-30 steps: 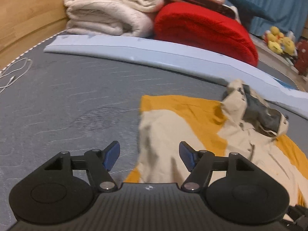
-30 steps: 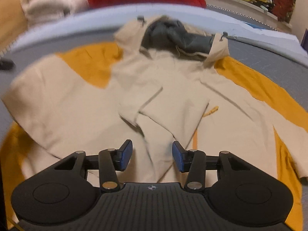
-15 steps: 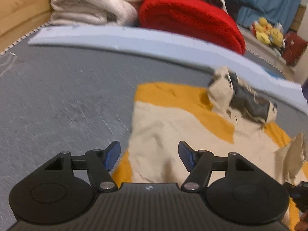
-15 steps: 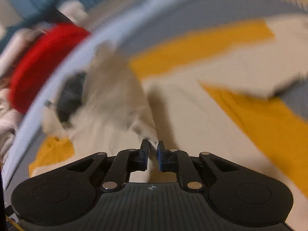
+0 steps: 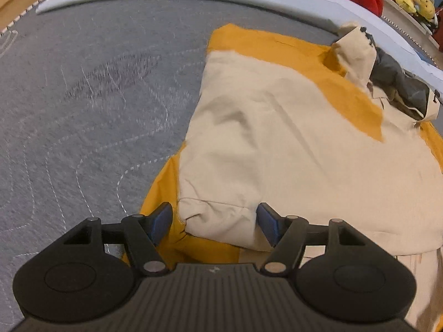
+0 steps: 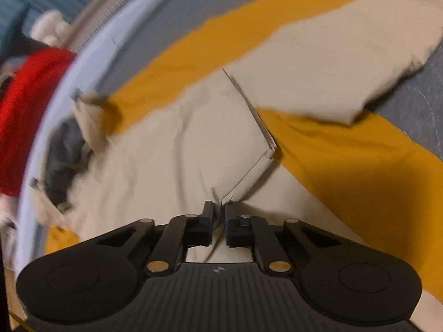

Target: Fold large clothes

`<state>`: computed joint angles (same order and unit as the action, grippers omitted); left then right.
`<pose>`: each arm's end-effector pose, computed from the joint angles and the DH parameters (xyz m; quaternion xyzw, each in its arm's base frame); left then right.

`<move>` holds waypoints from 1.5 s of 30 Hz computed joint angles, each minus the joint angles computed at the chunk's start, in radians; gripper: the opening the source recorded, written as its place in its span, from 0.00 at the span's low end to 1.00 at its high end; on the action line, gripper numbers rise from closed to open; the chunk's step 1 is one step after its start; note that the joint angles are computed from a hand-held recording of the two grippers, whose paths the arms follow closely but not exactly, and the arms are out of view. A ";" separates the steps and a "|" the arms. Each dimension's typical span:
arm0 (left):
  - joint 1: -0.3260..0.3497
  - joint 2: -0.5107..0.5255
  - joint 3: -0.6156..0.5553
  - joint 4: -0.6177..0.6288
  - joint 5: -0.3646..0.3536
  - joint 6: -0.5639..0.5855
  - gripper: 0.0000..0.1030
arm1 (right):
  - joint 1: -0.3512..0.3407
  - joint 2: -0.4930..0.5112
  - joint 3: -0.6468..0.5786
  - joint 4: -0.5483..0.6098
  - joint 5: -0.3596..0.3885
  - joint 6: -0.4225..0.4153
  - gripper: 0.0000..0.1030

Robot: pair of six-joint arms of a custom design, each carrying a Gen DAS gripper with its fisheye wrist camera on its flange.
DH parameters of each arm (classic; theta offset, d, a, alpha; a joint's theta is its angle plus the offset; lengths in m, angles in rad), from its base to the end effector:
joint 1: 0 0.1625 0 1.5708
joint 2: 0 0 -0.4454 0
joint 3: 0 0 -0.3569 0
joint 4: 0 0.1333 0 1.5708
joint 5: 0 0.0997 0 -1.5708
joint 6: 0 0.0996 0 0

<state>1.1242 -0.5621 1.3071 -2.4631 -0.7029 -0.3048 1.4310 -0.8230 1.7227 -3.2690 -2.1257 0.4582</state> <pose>-0.1340 -0.7644 0.1089 0.0332 0.9048 -0.2160 0.3656 -0.0112 -0.6599 0.2219 -0.3628 -0.8154 0.4091 0.1899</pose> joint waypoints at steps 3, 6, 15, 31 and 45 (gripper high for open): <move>-0.027 -0.002 0.019 -0.106 0.001 0.069 0.70 | 0.015 0.005 0.019 -0.166 0.024 -0.120 0.05; -0.038 0.005 0.031 -0.192 -0.022 0.150 0.70 | 0.040 0.017 -0.010 -0.138 -0.085 -0.154 0.07; -0.035 0.023 0.006 -0.067 0.016 0.089 0.70 | 0.042 0.017 0.008 -0.212 -0.028 -0.263 0.25; -0.131 0.035 0.112 -0.290 -0.021 0.265 0.71 | 0.088 -0.006 -0.001 -0.200 -0.116 -0.503 0.30; -0.226 0.031 0.281 -0.713 -0.100 0.508 0.74 | 0.098 -0.002 0.025 -0.541 -0.003 -0.874 0.32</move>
<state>0.8980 -0.5308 1.5878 -3.1758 -0.8025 0.2027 1.5292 -0.8246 1.7479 -3.8100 -2.1290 -0.4155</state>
